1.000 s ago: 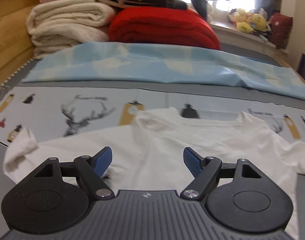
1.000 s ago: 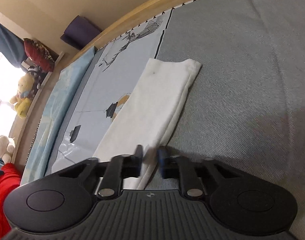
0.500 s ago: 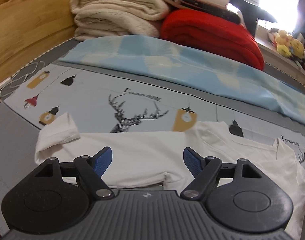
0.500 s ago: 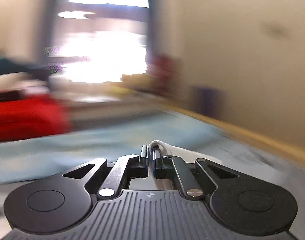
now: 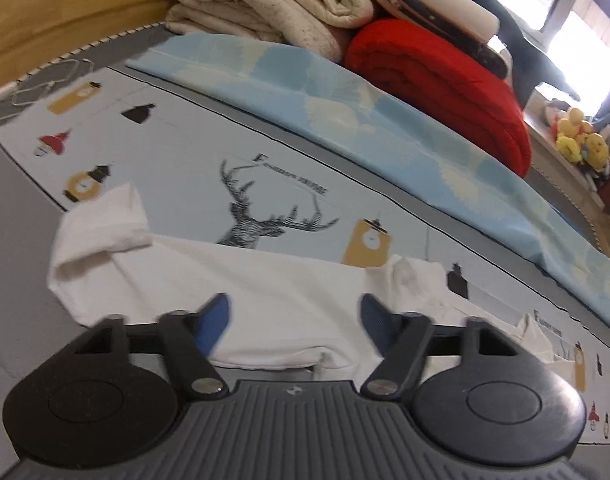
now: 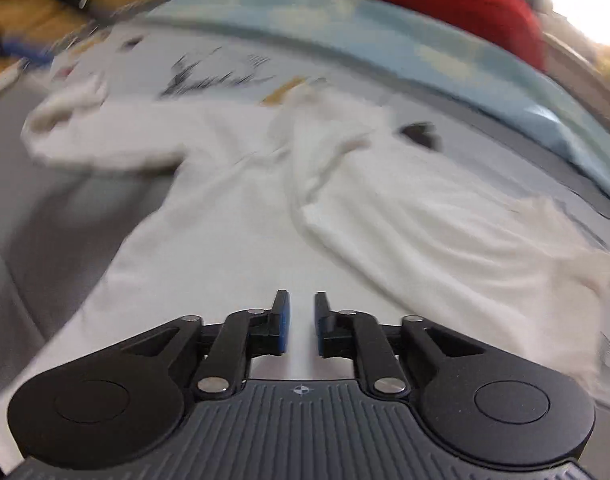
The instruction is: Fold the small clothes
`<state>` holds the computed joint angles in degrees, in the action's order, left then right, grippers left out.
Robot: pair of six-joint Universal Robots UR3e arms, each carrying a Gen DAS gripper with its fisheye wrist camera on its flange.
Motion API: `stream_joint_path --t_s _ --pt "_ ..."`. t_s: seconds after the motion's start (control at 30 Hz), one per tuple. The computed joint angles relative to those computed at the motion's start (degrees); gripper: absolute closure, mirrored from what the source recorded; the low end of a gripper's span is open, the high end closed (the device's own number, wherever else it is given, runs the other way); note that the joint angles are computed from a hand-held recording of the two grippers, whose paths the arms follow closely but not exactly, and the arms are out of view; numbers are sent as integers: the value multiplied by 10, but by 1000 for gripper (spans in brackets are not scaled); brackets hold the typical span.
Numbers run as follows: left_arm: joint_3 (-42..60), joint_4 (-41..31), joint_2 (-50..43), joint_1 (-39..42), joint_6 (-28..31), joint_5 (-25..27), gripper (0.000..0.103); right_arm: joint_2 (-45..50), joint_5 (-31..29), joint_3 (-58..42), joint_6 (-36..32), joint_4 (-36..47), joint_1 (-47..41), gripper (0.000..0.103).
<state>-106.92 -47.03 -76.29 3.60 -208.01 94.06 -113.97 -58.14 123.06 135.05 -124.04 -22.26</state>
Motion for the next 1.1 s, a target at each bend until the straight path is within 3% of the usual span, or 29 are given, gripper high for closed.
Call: stream_joint_path --t_s 0.03,0.1,0.13,0.23,0.33,0.47,0.6,0.67,0.7,0.8,0.9,1.0,1.1 --pt "-9 16 -5 0 3 -11 57 -23 26 1 16 28 -40 71" --pt "-14 32 -24 -4 2 -40 80 -33 65 0 53 45 -119 67" --pt "-16 45 -34 -9 -2 -49 82 -43 72 22 64 37 -152 67" --pt "-7 87 -78 -52 2 -32 82 27 11 35 182 -49 -195 67" --pt "2 128 -126 -76 5 -45 82 118 13 5 274 -58 -242 65" --pt "42 155 -198 -109 -5 -43 82 170 49 1 299 -92 -287 65" --pt "103 167 -278 -139 -6 -25 82 222 90 -47 291 -44 -298 69" --pt "139 166 -320 -149 -10 -15 82 246 92 -73 304 -22 -298 95" --pt "152 166 -335 -153 -13 -12 82 256 86 -81 325 -34 -291 101" --pt "204 164 -387 -162 -22 -7 76 238 110 -59 391 -77 -316 101" --pt "249 157 -426 -175 -42 1 62 210 118 -51 422 -102 -324 101" --pt "284 146 -456 -184 -54 -6 58 245 69 -110 403 -21 -292 99" --pt "319 133 -489 -192 -62 4 54 277 41 -126 429 -17 -285 96"
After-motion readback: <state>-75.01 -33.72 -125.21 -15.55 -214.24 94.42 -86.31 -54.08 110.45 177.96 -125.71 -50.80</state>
